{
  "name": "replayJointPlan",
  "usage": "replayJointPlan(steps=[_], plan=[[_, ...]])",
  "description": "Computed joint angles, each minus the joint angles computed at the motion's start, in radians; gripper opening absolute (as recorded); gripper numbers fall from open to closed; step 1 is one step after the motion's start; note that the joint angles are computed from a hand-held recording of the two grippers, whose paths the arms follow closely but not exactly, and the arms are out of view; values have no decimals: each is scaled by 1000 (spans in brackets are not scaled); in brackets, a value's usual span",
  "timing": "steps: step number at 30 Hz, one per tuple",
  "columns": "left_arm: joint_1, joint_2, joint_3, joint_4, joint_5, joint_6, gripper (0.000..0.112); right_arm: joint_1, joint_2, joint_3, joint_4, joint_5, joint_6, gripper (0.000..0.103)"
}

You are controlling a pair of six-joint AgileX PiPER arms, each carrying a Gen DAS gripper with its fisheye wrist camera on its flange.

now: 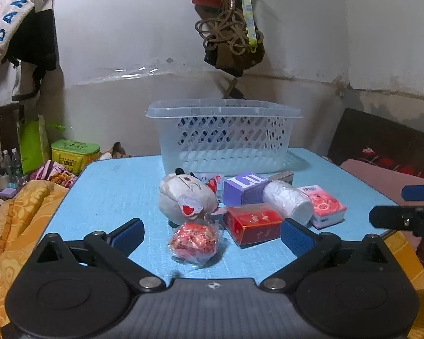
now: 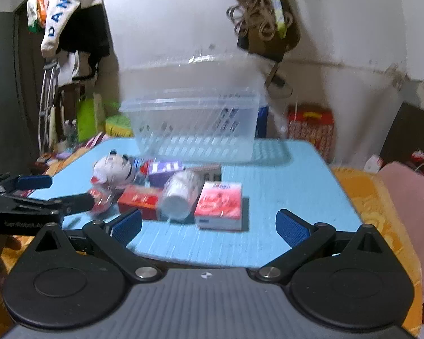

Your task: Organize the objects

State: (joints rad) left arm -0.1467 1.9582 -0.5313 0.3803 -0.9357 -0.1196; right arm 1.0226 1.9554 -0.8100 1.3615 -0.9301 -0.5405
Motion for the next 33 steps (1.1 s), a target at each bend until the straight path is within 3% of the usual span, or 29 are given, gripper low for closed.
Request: replayJointPlan(steps=[6,9,14,18,21,33], plan=[[6,11,-1,20,-28,-3,103,13,32,-49,72,-45,-105,103],[-15,14,9,-52,-41,39,103,21,35,-59,103,-69,-133,103],[-18,32,39,-108,-149,73,103,-7,-1,-39,102,-8,-109,103],[-17,15,25,-89,-92,64,103,-15,3,-54,115,31,-146,103],[-5,9,39,-92,-115,60,103,-28,-16,-18,31,71,-76,103],[2,4,26,-53,-67,41,103,-33,-44,44,-76,71,64,103]])
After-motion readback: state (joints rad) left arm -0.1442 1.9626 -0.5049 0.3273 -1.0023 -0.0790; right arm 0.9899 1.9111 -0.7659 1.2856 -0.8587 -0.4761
